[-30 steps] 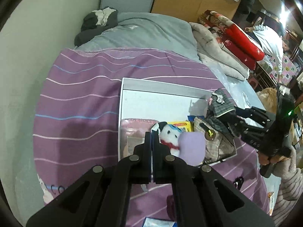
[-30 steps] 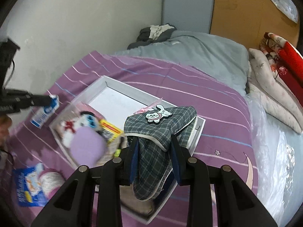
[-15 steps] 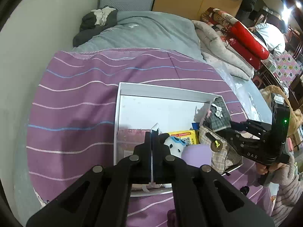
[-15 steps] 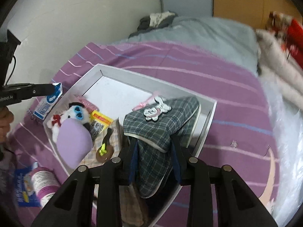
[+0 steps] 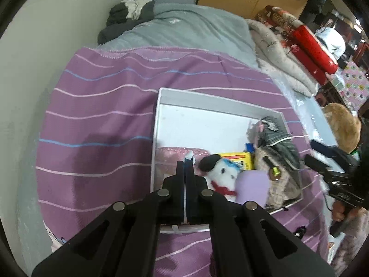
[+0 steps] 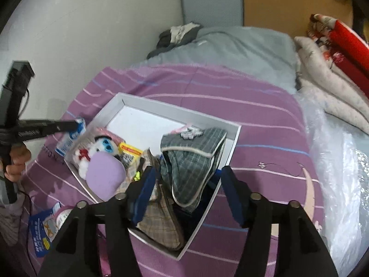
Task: Organize soft objects
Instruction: 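Lower the plaid pouch into the tray and open the right gripper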
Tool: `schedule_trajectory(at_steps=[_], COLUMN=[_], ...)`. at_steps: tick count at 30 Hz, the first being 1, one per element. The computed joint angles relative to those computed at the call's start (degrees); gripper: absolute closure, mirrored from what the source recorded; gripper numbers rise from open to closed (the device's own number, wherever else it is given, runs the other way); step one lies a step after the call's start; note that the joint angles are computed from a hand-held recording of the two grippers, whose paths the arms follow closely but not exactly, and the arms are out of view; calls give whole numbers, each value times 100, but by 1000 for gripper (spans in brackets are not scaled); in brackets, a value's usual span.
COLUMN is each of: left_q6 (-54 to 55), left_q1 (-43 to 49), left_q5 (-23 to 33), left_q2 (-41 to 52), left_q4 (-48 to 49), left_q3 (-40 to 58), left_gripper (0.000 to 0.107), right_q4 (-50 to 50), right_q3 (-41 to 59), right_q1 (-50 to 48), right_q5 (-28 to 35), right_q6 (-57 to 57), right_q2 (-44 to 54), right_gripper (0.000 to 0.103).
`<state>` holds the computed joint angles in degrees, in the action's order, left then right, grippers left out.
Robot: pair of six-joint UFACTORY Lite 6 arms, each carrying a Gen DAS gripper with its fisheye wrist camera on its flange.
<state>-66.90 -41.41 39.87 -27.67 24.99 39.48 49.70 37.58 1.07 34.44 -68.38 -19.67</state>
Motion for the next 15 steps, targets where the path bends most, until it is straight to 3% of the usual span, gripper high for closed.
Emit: schedule_trajectory(at_steps=[4, 8, 10, 12, 14, 15], left_q6=[44, -861, -720, -301, -351, -538], left_q1=[46, -410, -352, -230, -330, -467], left_q5=[-256, 252, 232, 224, 272, 359], left_q2=[169, 525, 573, 572, 475, 444], left_q4=[-196, 726, 606, 184, 241, 415], left_q3=[-51, 139, 169, 228, 228, 237], left_gripper=[105, 105, 104, 91, 61, 58], right_q4=[120, 124, 112, 136, 162, 150], right_q3=[-120, -168, -204, -234, -267, -279], right_q1=[-157, -239, -284, -395, -505, -540], right_q5=[442, 759, 917, 1153, 1350, 1404], right_q6=[149, 345, 409, 421, 462, 494], right_q2=[-621, -1068, -1281, -1498, -1674, -1737], right_gripper=[40, 39, 38, 38, 36, 34])
